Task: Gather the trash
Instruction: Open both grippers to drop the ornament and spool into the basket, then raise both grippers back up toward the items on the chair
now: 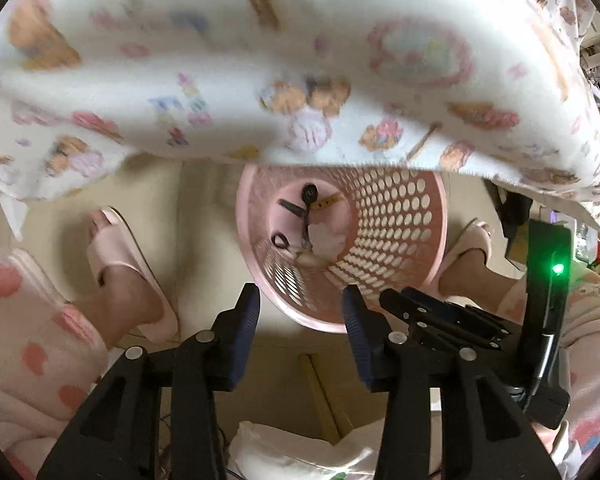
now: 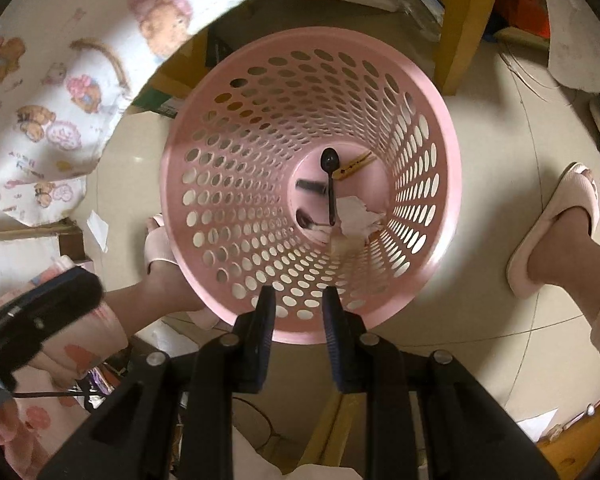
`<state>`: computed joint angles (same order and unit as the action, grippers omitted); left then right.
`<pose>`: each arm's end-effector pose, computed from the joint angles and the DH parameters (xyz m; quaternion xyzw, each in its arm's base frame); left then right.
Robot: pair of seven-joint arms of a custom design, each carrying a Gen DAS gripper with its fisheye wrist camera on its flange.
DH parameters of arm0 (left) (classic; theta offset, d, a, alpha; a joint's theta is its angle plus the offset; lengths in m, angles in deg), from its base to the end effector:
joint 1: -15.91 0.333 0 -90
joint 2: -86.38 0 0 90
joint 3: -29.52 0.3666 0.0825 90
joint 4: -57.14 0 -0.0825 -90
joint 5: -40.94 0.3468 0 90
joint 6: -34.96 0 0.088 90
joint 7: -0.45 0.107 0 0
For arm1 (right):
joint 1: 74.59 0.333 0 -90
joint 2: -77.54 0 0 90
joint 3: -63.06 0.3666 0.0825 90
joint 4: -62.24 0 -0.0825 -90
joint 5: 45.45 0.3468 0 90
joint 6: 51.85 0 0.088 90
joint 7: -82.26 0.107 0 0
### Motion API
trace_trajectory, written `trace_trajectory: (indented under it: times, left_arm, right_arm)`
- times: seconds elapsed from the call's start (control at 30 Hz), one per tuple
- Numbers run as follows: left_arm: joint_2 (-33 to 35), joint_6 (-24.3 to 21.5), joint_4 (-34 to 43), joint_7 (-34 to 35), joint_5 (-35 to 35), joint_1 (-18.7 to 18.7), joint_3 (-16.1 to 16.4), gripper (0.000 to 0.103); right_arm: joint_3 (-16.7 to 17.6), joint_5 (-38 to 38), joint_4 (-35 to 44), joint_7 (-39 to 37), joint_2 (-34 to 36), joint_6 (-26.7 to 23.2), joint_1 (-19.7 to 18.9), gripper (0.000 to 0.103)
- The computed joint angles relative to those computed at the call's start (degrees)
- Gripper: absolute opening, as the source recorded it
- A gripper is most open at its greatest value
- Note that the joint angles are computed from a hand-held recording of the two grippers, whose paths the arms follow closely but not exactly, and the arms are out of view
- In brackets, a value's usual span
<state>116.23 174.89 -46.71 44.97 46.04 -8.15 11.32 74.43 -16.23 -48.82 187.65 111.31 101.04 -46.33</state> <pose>0.5078 -0.4226 0.3474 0.7194 -0.6898 0.0693 0.0443 0.5097 0.3858 0.2648 -0.6726 0.7142 0.1556 0.1156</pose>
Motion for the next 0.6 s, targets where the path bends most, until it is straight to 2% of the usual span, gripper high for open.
trace_trajectory:
  times: [0.17,0.23,0.33,0.43,0.5,0.6]
  left_arm:
    - [-4.5,4.1,-2.8,-4.5,6.3,-2.4,3.1,0.043]
    - [-6.1,4.8,-3.2,-8.0,11.5,-4.3,5.2,0.046]
    - [-8.7,5.7,-3.9,-15.4,22.1,-7.2,8.4,0.051]
    - [-11.0,8.5,-5.5,-21.8,30.2,-7.6,9.5,0.059]
    - [-12.2,9.4,-6.1,-25.7,34.9,-7.7,9.8,0.065]
    - [-13.5,9.9,-6.4,-30.9,41.5,-7.6,9.7,0.068]
  right_arm:
    - [-4.0,-5.3,-1.1,4.2,-2.1,2.3,3.8,0.024]
    - [-6.5,-9.5,-1.7,6.9,-3.3,3.4,6.1,0.026]
    - [-10.2,-16.7,-3.0,11.1,-5.5,6.8,9.8,0.034]
    - [-14.5,-24.5,-4.5,16.1,-7.6,10.2,13.9,0.038]
    - [-17.7,-30.0,-5.8,19.5,-9.1,13.3,16.6,0.048]
    - [-24.1,-38.5,-6.9,26.1,-10.7,16.7,22.2,0.054]
